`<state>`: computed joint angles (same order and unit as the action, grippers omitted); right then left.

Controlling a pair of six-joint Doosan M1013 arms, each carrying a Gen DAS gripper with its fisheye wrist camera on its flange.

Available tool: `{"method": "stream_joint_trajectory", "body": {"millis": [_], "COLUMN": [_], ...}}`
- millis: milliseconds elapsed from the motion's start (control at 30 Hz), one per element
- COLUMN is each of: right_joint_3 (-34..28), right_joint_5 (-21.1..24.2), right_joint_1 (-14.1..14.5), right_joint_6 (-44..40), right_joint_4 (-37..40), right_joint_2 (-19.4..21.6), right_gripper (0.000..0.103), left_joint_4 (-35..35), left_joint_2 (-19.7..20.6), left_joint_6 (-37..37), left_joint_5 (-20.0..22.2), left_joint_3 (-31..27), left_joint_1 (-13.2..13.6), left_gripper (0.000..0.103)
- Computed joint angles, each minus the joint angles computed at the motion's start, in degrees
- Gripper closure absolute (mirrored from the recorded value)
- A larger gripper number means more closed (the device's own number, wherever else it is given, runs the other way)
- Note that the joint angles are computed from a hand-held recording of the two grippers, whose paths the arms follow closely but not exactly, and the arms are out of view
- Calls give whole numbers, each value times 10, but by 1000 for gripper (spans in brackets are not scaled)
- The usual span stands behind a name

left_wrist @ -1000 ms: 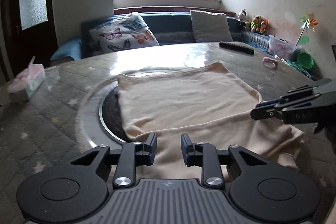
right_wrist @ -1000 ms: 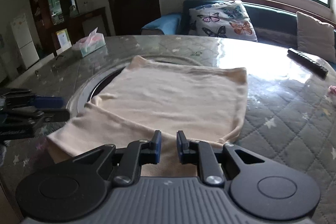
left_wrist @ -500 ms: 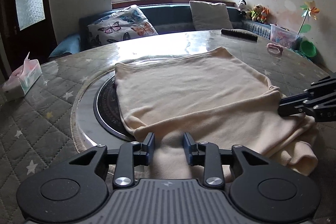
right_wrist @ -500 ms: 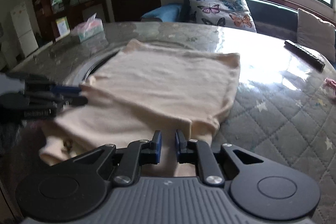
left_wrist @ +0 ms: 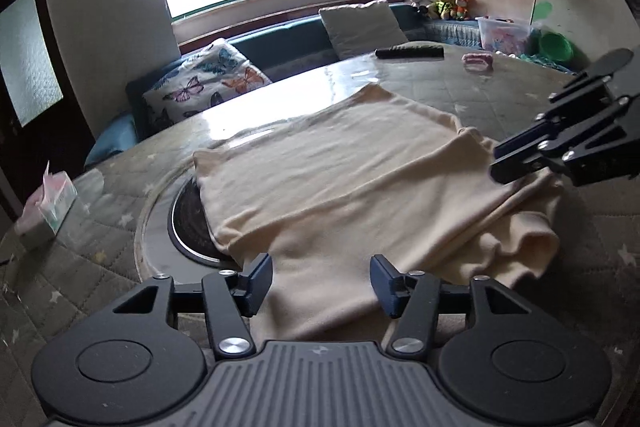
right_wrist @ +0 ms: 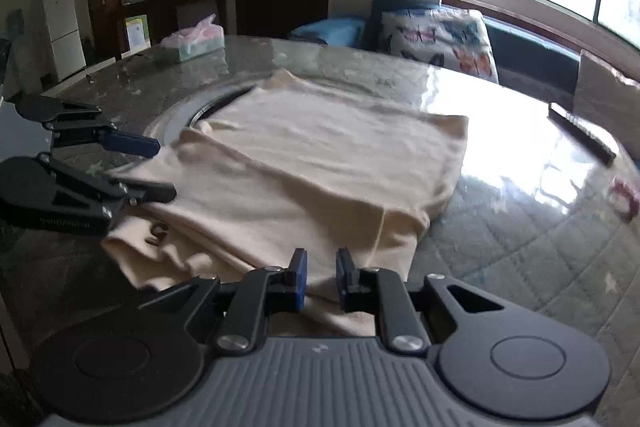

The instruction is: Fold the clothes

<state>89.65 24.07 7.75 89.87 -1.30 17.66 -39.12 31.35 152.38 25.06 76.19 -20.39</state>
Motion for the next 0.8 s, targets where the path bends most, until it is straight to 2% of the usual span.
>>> {"method": "stream_joint_trajectory", "body": {"millis": [133,267,433,567,667,800], "right_joint_3": [-12,-31,-25,-6,1,-4], "right_joint_5": [-12,0,9,10,19,-8], "right_joint_1": [5,13,16,1,-9,-14], "right_joint_6": [-86,-160,-142,-89,-74,-33], "right_joint_4": [84,157,130,122,133,89], "right_joint_2": [9,27,25,11,2,0], "right_gripper": [88,88,86,80,79,79], "left_joint_4": [1,6,-5,-22,-32,-52], "left_joint_2": [1,0,-1,-2,-5,-15], "left_joint_6": [-5,-5,2,18,39,95], "left_joint_5": [-1,-4,0,3,7,11], "left_joint_3": [0,5,7,10,11,21], "left_joint_1": [-2,-1,3,6,9,14], "left_gripper": [44,43,43,43,43,43]}}
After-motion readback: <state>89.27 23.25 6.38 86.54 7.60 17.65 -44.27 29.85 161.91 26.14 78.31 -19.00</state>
